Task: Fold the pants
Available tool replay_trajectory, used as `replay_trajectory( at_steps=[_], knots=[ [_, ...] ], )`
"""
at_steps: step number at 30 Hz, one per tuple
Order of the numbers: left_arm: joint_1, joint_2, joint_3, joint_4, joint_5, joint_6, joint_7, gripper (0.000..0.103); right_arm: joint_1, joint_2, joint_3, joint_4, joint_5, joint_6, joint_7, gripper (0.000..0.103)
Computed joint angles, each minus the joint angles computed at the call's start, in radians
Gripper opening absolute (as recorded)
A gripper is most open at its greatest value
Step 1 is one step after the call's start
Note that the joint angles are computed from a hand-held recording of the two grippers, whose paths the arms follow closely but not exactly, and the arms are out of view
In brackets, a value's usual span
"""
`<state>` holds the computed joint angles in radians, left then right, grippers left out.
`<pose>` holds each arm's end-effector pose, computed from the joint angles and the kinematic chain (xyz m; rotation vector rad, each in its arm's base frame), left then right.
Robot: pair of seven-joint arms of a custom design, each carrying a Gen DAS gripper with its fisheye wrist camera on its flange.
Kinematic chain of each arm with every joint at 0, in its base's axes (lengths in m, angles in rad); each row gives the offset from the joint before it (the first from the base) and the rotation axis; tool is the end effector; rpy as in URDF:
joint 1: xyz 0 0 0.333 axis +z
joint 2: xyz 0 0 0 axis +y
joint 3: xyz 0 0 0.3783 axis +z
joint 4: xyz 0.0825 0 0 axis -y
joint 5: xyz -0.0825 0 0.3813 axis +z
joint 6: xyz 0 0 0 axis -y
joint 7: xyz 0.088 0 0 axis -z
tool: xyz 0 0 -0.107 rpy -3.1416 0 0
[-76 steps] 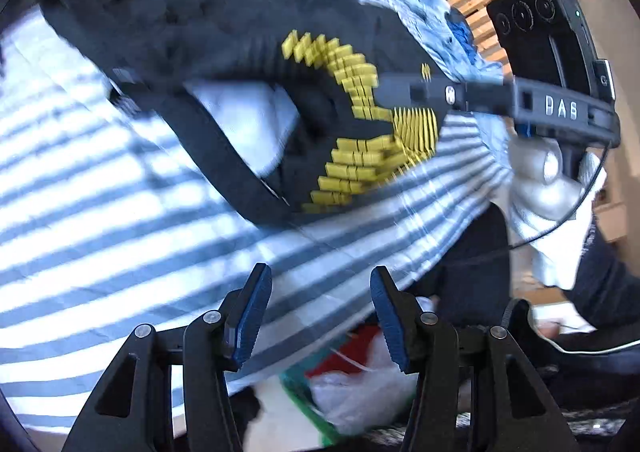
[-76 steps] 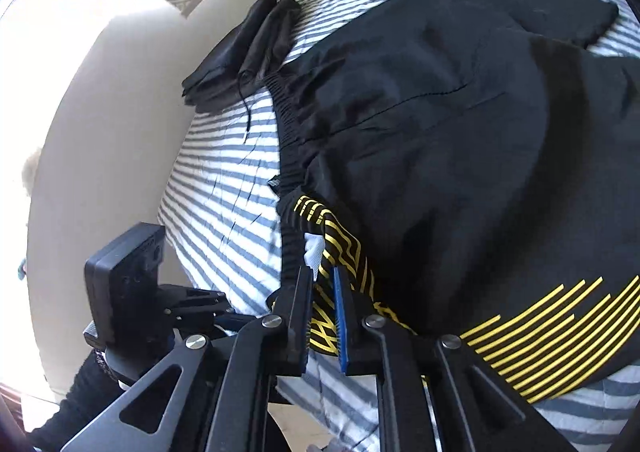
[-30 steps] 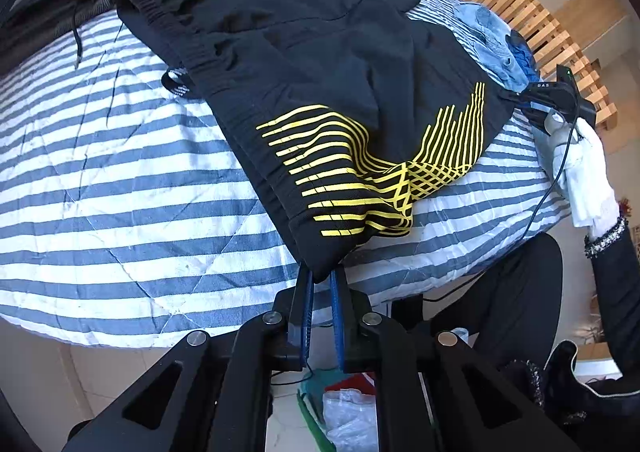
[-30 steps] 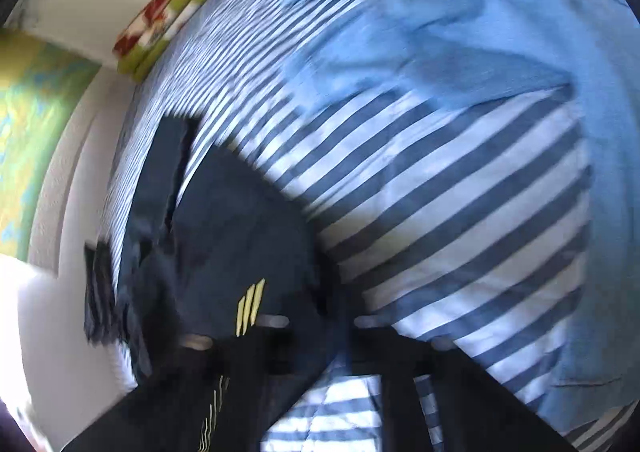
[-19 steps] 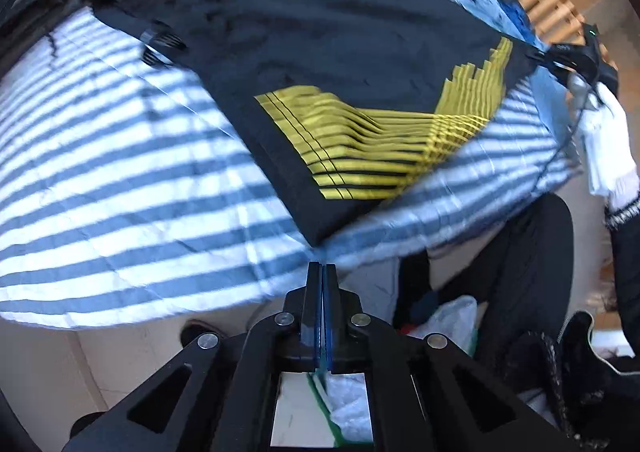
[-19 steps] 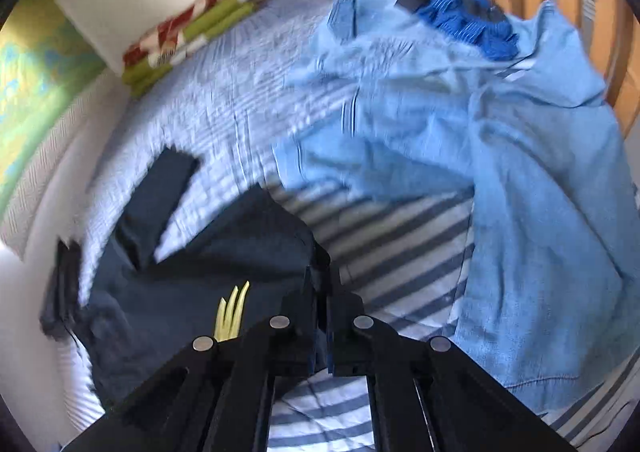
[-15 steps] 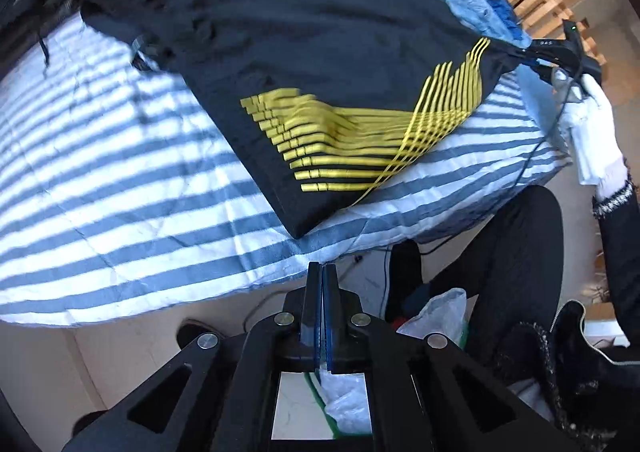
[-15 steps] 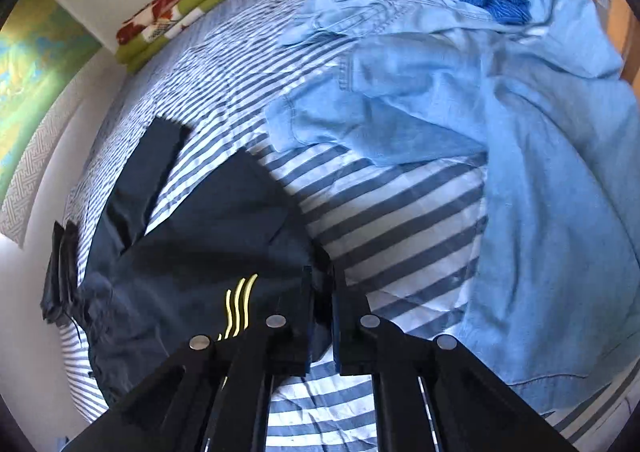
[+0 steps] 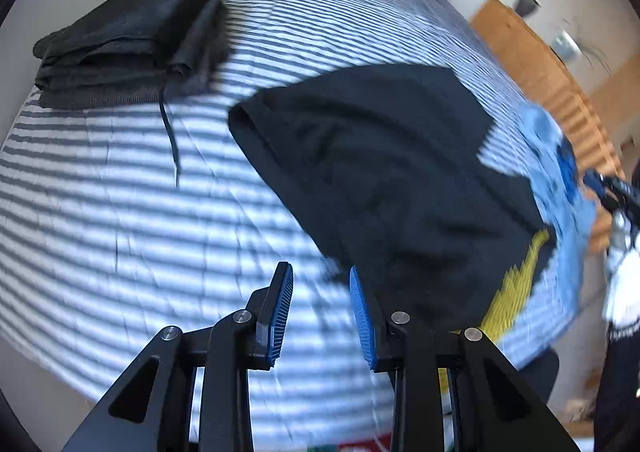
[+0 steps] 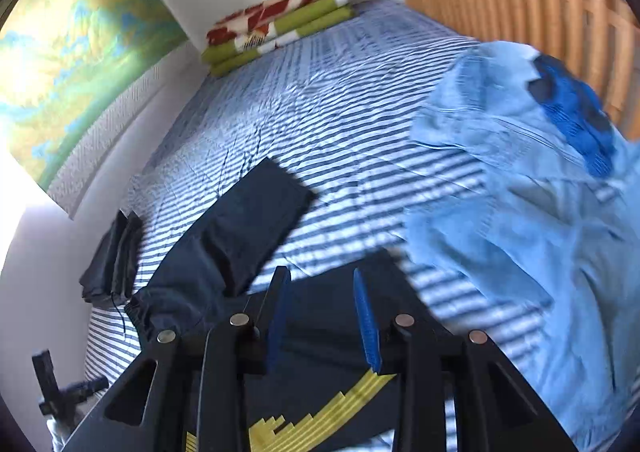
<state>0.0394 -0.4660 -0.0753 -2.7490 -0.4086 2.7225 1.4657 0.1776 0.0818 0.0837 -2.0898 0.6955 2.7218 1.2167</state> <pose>0.3697 0.0001 0.4596 -2.4502 1.6122 -0.6986 0.5864 0.1311 0.5036 -1.7793 1.6930 -0.1022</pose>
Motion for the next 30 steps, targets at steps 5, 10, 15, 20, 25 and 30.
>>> replay_trajectory(
  at_steps=[5,10,15,20,25,30],
  knots=[
    [-0.018,0.222,0.09,0.112,-0.119,0.084,0.116,0.033,0.003,0.109,0.054,0.093,-0.002,-0.013,0.072,0.03],
    [-0.002,0.393,0.113,0.228,-0.345,0.101,0.292,0.037,0.003,0.113,0.13,0.048,0.185,-0.02,-0.09,0.03],
    [0.047,0.47,0.064,0.276,-0.468,0.102,0.382,0.037,0.045,0.089,0.157,-0.014,0.368,0.065,-0.267,0.03],
    [0.052,0.467,0.022,0.253,-0.4,0.201,0.342,0.006,0.068,0.091,0.153,-0.023,0.674,0.079,-0.523,0.03],
    [0.04,0.454,0.011,0.216,-0.377,0.277,0.315,0.005,0.103,0.14,0.105,0.01,0.622,0.055,-0.436,0.03],
    [0.042,0.451,0.024,0.212,-0.511,0.275,0.41,0.004,0.097,0.164,0.107,0.022,0.562,0.081,-0.361,0.03]
  ],
)
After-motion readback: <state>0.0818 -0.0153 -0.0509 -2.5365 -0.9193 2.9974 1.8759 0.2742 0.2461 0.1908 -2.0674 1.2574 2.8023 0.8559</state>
